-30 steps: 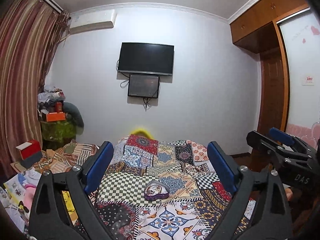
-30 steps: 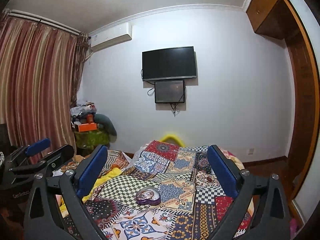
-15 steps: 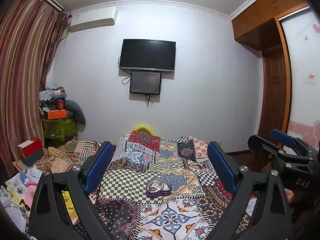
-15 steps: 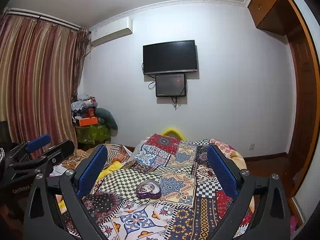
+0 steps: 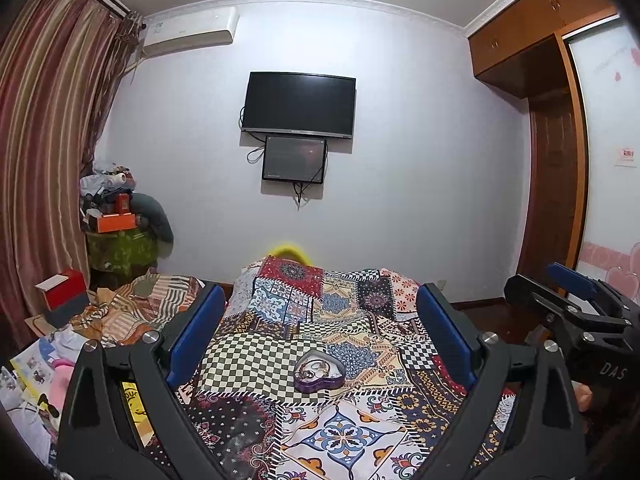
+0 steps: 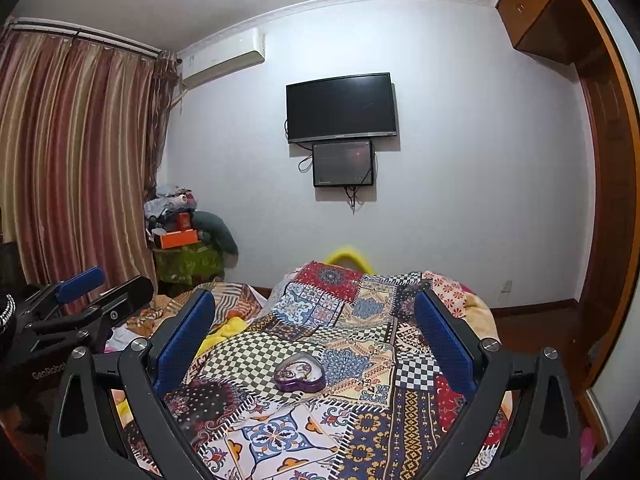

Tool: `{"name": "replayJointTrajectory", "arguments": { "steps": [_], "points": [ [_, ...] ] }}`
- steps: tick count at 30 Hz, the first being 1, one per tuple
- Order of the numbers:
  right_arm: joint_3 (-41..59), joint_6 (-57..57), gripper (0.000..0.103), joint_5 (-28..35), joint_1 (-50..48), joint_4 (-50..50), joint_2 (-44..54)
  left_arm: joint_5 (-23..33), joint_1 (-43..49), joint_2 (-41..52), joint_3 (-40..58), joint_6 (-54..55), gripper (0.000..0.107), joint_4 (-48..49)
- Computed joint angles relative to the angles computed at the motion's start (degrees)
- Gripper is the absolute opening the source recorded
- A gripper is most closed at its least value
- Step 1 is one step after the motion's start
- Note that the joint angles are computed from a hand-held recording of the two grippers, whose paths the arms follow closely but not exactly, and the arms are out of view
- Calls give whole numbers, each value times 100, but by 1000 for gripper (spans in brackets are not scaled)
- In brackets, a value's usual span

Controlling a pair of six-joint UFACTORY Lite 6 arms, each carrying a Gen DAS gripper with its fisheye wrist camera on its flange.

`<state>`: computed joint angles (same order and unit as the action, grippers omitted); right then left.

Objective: Organize jewelry

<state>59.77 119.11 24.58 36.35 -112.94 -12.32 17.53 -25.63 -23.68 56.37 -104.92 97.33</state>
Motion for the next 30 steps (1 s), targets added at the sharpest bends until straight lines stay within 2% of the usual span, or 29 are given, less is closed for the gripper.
{"name": "replayJointTrajectory", "arguments": {
  "steps": [20, 30],
  "points": [
    [51, -281, 99, -41, -2, 250, -38, -407, 171, 33, 54, 61, 97, 44],
    [115, -227, 99, -5, -24, 252, 12, -606, 336, -9, -19, -293, 97, 398]
  ]
}}
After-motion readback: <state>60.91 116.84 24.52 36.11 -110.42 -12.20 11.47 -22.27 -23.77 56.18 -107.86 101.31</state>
